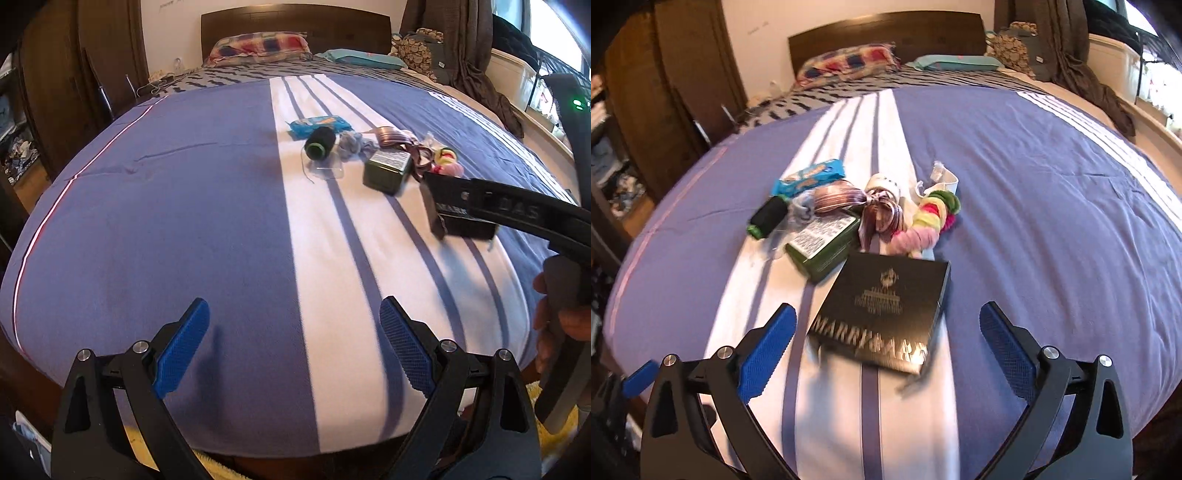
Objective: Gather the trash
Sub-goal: 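Grasp the black MARRY&ARD box with the right tool while the left tool grasps the green bottle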
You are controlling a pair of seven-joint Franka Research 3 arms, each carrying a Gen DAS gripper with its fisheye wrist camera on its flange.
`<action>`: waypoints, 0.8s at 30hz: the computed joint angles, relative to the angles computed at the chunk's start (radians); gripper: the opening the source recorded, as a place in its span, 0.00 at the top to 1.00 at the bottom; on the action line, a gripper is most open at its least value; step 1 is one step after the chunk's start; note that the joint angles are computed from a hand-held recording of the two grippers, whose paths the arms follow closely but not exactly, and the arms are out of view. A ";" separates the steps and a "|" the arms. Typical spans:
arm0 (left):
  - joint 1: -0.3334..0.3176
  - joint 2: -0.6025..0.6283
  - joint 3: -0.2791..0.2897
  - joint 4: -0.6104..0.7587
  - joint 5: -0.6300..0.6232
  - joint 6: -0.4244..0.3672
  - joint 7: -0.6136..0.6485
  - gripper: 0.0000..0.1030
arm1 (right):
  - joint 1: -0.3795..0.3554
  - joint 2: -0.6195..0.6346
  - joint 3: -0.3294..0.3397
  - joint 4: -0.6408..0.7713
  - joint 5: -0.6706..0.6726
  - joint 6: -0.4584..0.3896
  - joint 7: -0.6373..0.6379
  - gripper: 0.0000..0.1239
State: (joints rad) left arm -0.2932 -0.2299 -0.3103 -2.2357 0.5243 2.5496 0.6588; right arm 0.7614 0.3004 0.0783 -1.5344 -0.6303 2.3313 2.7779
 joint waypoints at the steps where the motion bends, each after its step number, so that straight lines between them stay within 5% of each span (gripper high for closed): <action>1: 0.002 0.006 0.003 0.004 0.000 0.002 0.003 0.14 | 0.002 0.022 0.001 0.032 0.008 -0.029 -0.009 0.20; 6: 0.007 0.053 0.019 0.034 -0.016 0.035 0.036 0.14 | 0.028 0.088 -0.014 0.105 0.023 -0.104 -0.088 0.22; 8: 0.007 0.075 0.020 0.053 -0.015 0.049 0.048 0.14 | 0.033 0.064 -0.027 0.063 -0.005 -0.081 -0.081 0.30; 15: -0.011 0.200 0.020 0.185 0.016 0.065 0.082 0.15 | -0.039 -0.041 -0.009 -0.094 0.011 0.028 -0.116 0.31; 21: -0.039 0.326 0.038 0.325 0.018 0.059 0.125 0.36 | -0.097 -0.115 0.005 -0.204 0.022 0.089 -0.089 0.31; 24: -0.054 0.387 0.048 0.394 0.006 0.055 0.163 0.38 | -0.116 -0.139 0.019 -0.243 0.011 0.111 -0.082 0.31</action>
